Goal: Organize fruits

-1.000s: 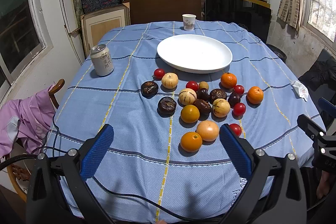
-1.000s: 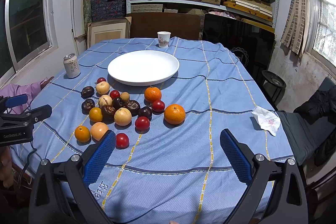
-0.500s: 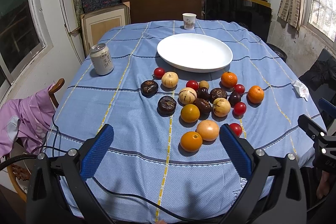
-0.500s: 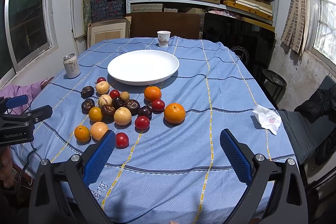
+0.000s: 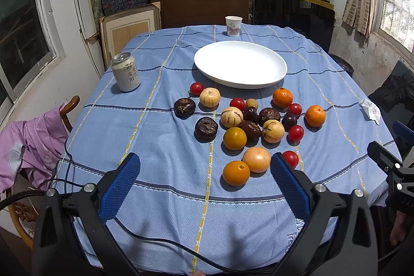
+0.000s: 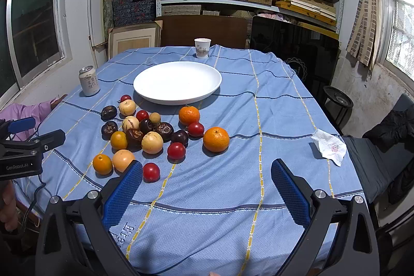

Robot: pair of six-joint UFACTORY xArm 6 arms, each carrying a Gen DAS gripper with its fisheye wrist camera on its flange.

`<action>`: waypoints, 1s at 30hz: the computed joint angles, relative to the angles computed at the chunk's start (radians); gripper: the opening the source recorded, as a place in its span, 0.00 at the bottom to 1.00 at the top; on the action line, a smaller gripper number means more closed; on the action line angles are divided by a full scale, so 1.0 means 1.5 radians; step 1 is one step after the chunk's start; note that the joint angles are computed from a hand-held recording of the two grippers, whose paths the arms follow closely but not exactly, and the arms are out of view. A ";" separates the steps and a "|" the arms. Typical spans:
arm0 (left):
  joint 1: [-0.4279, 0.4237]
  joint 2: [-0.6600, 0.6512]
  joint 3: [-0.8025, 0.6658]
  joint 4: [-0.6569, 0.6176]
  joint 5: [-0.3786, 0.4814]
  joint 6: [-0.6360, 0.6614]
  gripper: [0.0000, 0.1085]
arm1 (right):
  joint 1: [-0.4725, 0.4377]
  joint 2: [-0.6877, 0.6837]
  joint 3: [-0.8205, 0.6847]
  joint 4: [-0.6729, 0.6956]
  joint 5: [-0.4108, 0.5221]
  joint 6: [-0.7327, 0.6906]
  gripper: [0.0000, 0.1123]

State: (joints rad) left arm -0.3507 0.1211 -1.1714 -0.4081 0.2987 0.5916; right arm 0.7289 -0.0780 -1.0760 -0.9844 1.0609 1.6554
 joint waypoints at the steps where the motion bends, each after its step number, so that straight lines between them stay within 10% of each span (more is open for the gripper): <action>1: 0.000 0.000 0.000 0.000 0.000 0.001 0.91 | 0.000 0.000 -0.001 0.000 0.000 -0.001 0.89; 15: 0.019 0.051 -0.032 0.093 -0.027 -0.068 0.91 | -0.013 0.001 0.005 0.008 -0.022 -0.006 0.89; 30: 0.027 0.385 -0.455 0.163 0.120 -0.159 0.91 | -0.068 0.028 0.019 0.035 -0.099 -0.040 0.89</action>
State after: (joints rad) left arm -0.3101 0.6982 -1.8534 -0.1636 0.4785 0.3532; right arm 0.6267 -0.0359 -1.0482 -0.9321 0.9123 1.5953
